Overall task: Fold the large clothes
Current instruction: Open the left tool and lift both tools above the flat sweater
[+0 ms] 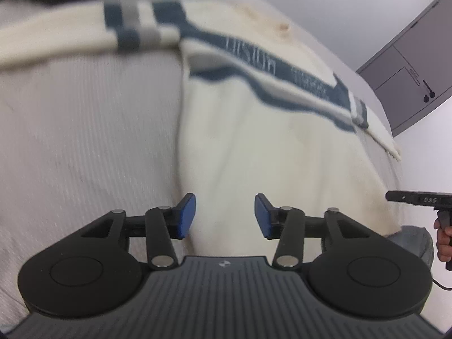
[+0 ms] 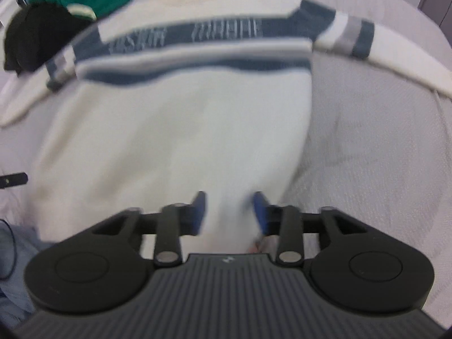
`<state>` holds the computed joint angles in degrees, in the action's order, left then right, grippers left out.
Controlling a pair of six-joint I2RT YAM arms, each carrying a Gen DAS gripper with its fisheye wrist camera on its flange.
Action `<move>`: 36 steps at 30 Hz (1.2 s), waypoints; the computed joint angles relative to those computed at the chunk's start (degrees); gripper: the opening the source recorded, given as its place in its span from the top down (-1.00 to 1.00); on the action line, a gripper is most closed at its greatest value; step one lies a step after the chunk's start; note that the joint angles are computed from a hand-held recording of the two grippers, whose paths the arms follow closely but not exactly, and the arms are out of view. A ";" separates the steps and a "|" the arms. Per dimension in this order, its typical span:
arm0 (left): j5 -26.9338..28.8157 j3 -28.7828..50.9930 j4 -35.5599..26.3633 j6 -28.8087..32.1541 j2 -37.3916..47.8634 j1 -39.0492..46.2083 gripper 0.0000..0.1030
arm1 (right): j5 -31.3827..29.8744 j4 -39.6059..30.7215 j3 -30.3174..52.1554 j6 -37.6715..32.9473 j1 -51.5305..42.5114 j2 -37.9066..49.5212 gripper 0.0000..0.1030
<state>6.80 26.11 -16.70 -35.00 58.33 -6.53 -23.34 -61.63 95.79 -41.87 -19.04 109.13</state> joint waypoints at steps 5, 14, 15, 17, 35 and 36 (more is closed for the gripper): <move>-12.76 5.80 -4.01 -1.47 -2.47 -7.89 -0.03 | -9.92 2.09 -0.83 2.38 -0.97 -4.10 -0.03; -34.11 14.34 0.78 -2.86 1.77 -23.29 -0.03 | -24.29 24.62 -19.66 9.59 0.64 -16.97 -0.03; -35.57 15.01 1.15 -2.38 3.07 -24.55 -0.03 | -25.07 27.88 -21.75 10.89 0.75 -18.04 -0.03; -36.74 15.44 2.74 -2.38 5.42 -26.23 -0.03 | -26.82 32.24 -25.01 12.60 0.64 -19.38 -0.03; -44.65 8.71 15.90 -7.20 16.48 -34.03 -0.03 | -27.43 45.58 -42.97 12.22 -5.74 -25.56 -0.03; -44.49 8.60 15.99 -7.33 16.71 -33.81 -0.03 | -27.41 44.71 -41.53 13.44 -5.84 -24.25 -0.03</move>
